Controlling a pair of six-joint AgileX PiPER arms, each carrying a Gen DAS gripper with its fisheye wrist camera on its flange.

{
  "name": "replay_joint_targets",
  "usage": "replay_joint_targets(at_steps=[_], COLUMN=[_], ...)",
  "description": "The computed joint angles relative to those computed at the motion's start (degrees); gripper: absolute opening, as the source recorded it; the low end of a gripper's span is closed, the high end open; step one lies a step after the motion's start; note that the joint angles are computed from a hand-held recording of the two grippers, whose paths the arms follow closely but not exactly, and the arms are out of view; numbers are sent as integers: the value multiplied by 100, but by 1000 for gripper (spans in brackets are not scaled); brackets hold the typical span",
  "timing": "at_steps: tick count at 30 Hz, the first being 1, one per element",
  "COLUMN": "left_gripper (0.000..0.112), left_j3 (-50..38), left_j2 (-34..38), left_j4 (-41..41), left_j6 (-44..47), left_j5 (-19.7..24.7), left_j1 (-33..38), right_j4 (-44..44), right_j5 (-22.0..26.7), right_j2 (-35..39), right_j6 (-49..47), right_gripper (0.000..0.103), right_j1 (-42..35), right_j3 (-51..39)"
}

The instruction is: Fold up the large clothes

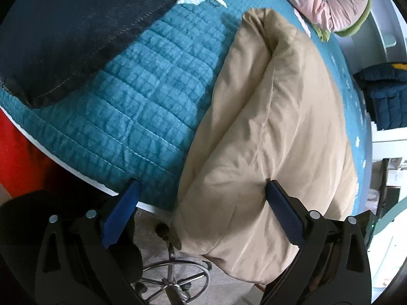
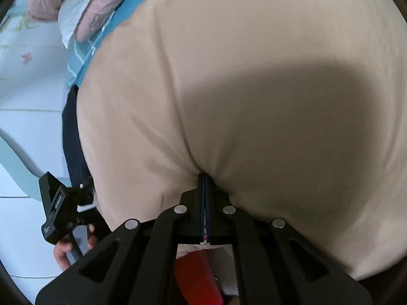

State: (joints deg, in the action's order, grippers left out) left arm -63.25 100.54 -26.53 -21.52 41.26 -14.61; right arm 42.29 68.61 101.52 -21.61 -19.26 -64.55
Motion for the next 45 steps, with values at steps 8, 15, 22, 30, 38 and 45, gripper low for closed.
replay_joint_targets(at_steps=[8, 15, 22, 30, 38, 45], left_gripper=[96, 55, 26, 25, 25, 25], left_j3=[694, 518, -89, -1102, -2104, -2340], left_j2=[-123, -418, -652, -872, -517, -462], left_j4=[-1850, -1058, -26, 882, 1123, 997], left_j6=[998, 457, -318, -1094, -1300, -1258], left_j5=[-239, -302, 38, 261, 580, 626], left_j1=[37, -320, -599, -1262, -1624, -1673], right_j4=[-87, -539, -363, 102, 0, 296], right_j5=[-27, -493, -1029, -1517, -2148, -1837], right_j2=[-328, -1101, -2064, -2723, -2715, -2913], right_j6=[44, -304, -875, -1427, -1397, -1809], right_gripper=[3, 24, 32, 52, 55, 57], right_j1=[146, 595, 1032, 1957, 2395, 1998], right_j3=[-74, 61, 574, 766, 785, 807])
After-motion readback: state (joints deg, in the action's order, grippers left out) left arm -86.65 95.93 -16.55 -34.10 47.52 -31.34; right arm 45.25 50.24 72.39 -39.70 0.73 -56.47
